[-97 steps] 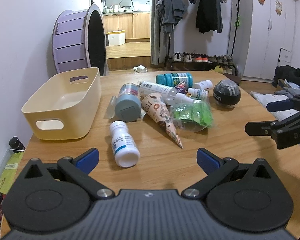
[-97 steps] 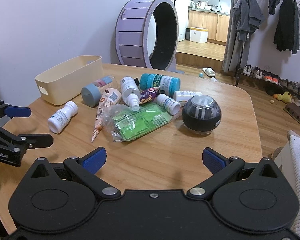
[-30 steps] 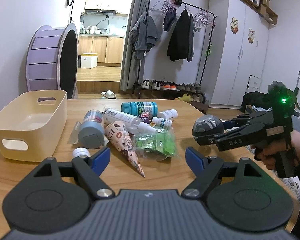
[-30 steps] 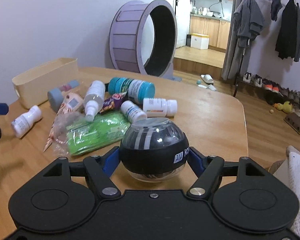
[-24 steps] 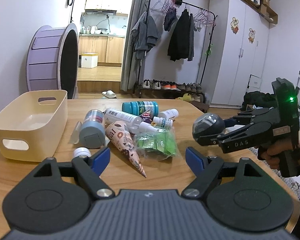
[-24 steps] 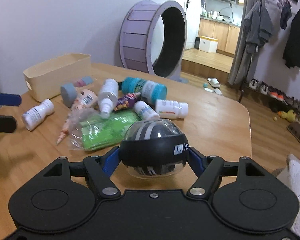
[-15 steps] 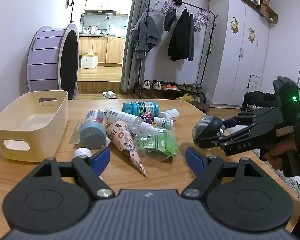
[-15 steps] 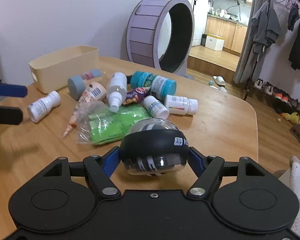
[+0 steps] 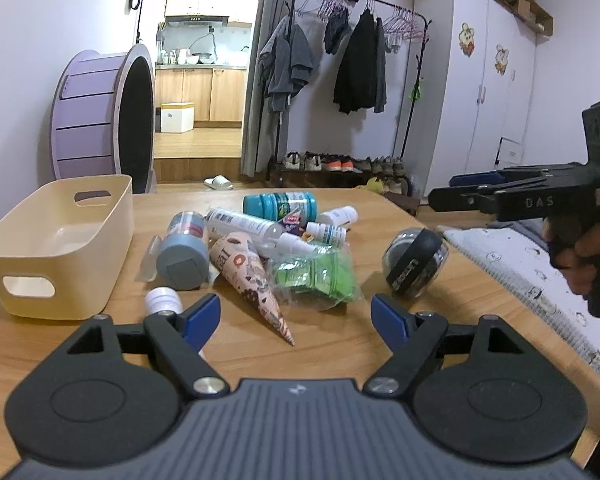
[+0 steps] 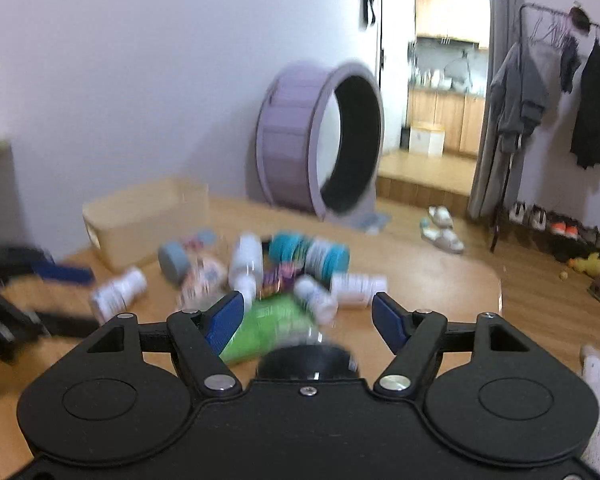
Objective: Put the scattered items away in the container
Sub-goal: 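Lift the black ball off the table with the right gripper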
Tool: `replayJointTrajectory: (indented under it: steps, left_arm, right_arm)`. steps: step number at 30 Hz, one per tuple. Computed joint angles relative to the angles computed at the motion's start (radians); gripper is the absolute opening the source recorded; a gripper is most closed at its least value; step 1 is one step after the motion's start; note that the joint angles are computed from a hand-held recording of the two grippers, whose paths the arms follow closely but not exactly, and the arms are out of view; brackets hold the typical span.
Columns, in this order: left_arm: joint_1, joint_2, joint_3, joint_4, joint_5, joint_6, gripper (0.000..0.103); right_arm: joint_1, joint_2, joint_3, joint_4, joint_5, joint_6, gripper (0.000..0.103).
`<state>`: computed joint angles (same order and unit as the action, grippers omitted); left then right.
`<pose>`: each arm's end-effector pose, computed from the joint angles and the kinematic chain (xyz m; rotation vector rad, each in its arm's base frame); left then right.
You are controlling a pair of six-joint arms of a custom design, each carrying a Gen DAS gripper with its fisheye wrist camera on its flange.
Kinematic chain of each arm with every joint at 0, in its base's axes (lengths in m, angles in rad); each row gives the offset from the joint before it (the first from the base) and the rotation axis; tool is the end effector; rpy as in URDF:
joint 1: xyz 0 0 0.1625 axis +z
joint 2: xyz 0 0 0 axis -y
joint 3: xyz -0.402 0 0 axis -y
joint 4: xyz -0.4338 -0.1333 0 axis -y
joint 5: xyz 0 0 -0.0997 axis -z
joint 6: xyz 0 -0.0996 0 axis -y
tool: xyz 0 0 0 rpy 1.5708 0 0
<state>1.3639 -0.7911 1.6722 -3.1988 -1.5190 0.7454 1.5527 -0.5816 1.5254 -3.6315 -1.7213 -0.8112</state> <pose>-0.0082 -0.7129 0.1085 1.2219 2.4296 -1.0084 0.1053 -0.7247 0.0785 0.7807 -2.1423 1.2333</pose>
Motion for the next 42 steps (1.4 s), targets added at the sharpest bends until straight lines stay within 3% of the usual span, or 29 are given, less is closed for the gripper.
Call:
replayJointTrajectory:
  steps: [6, 8, 10, 24, 32, 37, 42]
  left_arm:
    - [0.003, -0.004, 0.001, -0.003, -0.013, 0.002, 0.082]
    - [0.004, -0.004, 0.001, -0.001, -0.014, 0.003, 0.082]
    - [0.004, -0.005, 0.001, 0.000, -0.012, 0.006, 0.082]
    - [0.007, -0.016, 0.006, 0.003, -0.022, -0.002, 0.082]
    - [0.006, -0.012, 0.002, 0.006, -0.019, -0.004, 0.082]
    - [0.007, -0.015, 0.004, 0.004, -0.023, -0.007, 0.082]
    - [0.008, -0.016, 0.006, -0.001, -0.021, -0.004, 0.082]
  right_arm:
    - [-0.010, -0.002, -0.008, 0.091, -0.049, -0.001, 0.072]
    - [-0.012, 0.009, -0.020, 0.117, -0.063, -0.018, 0.076]
    - [-0.015, 0.023, -0.030, 0.124, -0.065, -0.014, 0.086]
    - [-0.018, 0.041, -0.030, 0.087, -0.057, -0.024, 0.086]
    - [-0.024, 0.041, -0.009, 0.052, -0.034, -0.065, 0.094]
    - [-0.019, 0.072, -0.028, 0.066, -0.077, -0.133, 0.094]
    - [-0.018, 0.113, -0.078, 0.061, -0.110, -0.134, 0.090]
